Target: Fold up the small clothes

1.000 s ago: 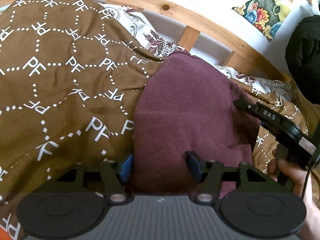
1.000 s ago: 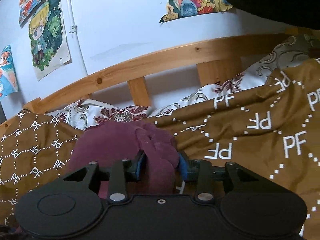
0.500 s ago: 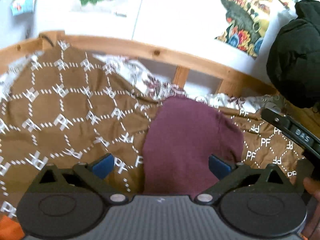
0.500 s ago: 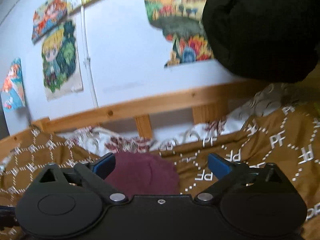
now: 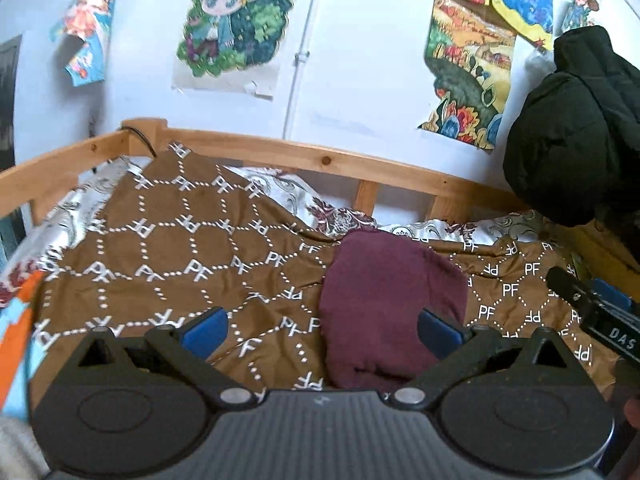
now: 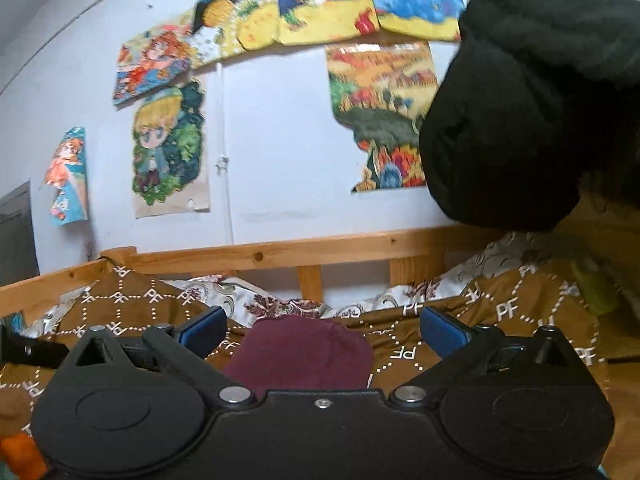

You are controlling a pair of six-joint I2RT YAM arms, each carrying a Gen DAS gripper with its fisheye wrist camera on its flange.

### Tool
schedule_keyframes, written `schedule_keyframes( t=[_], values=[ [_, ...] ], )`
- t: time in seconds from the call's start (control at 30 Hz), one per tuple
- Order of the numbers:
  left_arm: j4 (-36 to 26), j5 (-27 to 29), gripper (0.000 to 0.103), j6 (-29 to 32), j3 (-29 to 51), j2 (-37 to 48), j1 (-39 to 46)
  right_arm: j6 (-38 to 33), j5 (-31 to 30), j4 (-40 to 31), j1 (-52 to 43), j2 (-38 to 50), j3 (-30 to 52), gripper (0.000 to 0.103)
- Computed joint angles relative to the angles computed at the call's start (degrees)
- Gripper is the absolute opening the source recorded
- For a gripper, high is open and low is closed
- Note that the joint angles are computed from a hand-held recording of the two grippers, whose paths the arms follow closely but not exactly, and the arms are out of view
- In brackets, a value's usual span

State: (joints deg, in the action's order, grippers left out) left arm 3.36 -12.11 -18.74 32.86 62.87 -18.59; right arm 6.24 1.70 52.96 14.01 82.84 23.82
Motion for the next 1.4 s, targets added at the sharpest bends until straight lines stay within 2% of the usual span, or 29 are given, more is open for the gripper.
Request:
schedule_keyframes(
  t=[0.27, 0.43, 0.53, 0.7, 0.9, 1.03, 1.17, 1.4],
  values=[
    [-2.1, -7.1, 0.102, 1.6, -7.0, -13.1, -4.6, -1.7, 8.0, 2.6, 5.9, -11.9, -9.8, 0.102],
    [-4.1, -10.5, 0.102, 2.1, -9.3, -18.7, -7.4, -0.3, 12.4, 0.5, 9.3, -18.9, -13.7, 0.102],
    [-5.8, -12.2, 0.102, 2.4, -10.6, -21.4, -9.4, 0.4, 15.1, -4.9, 12.0, -25.3, -15.8, 0.102],
    [-7.6, -14.1, 0.102, 2.3, -11.9, -23.6, -12.3, 2.8, 21.4, -19.0, 17.7, -37.2, -17.2, 0.102],
    [-10.2, -15.7, 0.102, 1.1, -12.3, -21.4, -14.6, 5.6, 34.4, -33.0, 28.1, -48.2, -18.4, 0.102],
    [-13.0, -15.2, 0.102, -1.5, -10.1, -14.9, -14.0, 7.6, 39.9, -38.4, 31.6, -47.4, -17.5, 0.102],
    [-12.5, -12.0, 0.102, -1.9, -9.5, -11.2, -11.8, 9.9, 39.3, -40.1, 30.0, -41.4, -15.7, 0.103],
    [-12.1, -12.6, 0.102, -2.0, -8.0, -5.3, -11.4, 9.3, 34.8, -37.9, 26.4, -34.5, -14.8, 0.103]
  ],
)
